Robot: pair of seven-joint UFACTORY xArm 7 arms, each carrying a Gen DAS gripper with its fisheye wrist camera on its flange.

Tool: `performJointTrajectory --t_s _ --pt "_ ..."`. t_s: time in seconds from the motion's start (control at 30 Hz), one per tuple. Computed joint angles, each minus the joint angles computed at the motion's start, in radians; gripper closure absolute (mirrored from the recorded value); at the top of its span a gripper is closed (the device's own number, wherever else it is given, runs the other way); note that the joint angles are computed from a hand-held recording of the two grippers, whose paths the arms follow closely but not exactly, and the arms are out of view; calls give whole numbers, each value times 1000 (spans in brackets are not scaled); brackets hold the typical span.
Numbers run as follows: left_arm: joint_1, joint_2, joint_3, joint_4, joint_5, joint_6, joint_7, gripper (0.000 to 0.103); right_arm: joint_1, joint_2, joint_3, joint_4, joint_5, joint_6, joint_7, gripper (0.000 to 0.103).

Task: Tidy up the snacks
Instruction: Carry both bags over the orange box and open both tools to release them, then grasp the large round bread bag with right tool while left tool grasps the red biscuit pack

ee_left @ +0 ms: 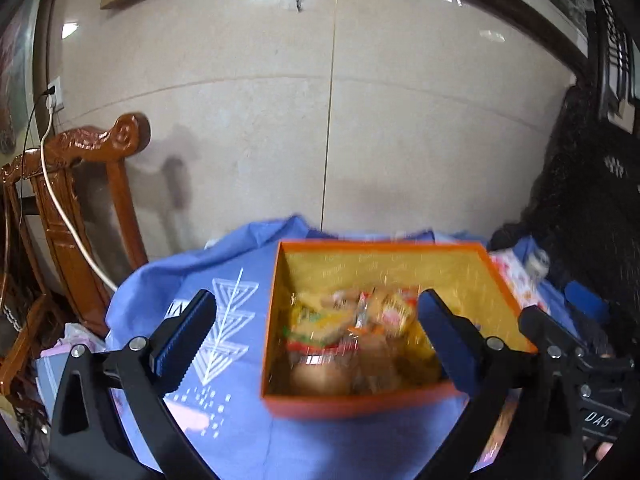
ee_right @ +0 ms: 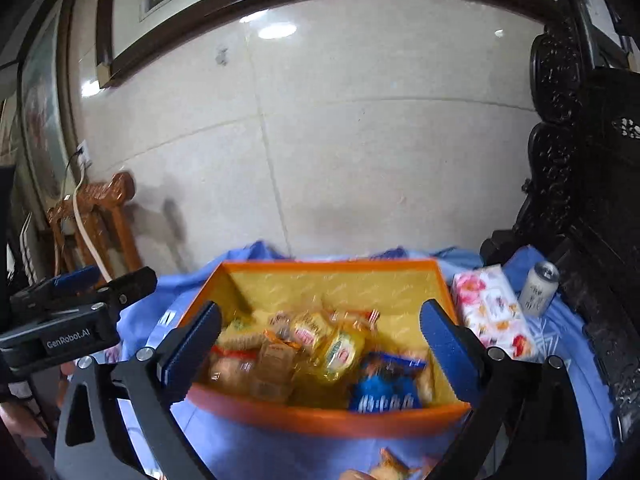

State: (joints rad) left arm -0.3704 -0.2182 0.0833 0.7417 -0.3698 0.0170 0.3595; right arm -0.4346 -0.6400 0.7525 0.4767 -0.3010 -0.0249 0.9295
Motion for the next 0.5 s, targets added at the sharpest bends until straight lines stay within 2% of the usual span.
performJointTrajectory --t_s 0.13,0.2,0.37,0.43,0.5 --pt "21 -102 7 -130 39 -10 18 4 108 -60 -28 -67 17 15 11 3" --pt "63 -179 -16 -208 80 -12 -8 4 173 -106 -36 -110 22 26 23 3" --pt "33 -383 97 -382 148 -3 35 4 338 -221 -46 -241 23 16 79 3" --pt "40 -461 133 -447 171 5 60 4 467 -236 -83 -288 61 74 88 3" --pt "48 -535 174 -502 182 36 86 4 557 -273 -65 -317 78 159 150 3"
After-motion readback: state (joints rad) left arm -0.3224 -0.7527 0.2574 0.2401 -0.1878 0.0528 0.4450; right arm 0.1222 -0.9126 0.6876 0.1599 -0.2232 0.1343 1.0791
